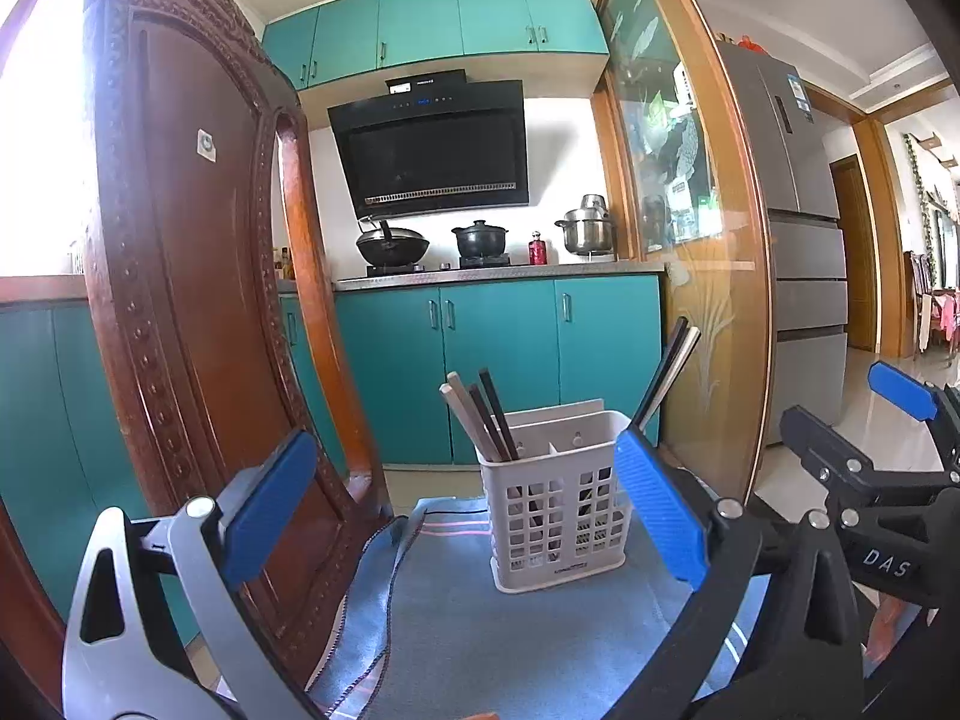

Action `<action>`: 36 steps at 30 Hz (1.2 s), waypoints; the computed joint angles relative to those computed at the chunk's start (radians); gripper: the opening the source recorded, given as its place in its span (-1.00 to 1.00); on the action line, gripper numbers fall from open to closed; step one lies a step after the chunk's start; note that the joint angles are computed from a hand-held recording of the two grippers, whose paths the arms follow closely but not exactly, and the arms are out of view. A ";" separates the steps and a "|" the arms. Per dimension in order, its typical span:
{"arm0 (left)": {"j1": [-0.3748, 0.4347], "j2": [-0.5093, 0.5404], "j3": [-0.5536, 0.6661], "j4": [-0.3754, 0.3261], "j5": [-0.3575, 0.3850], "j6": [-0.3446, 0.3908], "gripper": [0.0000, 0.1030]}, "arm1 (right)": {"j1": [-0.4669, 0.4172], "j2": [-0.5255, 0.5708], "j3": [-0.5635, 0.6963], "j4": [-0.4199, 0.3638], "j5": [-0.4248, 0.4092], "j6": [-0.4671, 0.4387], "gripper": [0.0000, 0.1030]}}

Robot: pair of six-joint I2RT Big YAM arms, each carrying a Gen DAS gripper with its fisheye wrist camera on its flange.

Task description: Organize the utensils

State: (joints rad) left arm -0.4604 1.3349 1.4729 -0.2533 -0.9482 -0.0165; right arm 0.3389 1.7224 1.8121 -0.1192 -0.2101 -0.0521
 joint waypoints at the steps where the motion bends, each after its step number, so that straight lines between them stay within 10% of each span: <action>1: 0.001 0.000 0.001 -0.003 0.003 -0.002 0.93 | 0.000 0.000 0.000 0.000 0.000 0.000 0.93; 36: -0.005 0.009 0.016 -0.054 0.004 -0.034 0.93 | -0.005 0.005 0.003 -0.015 -0.019 -0.021 0.93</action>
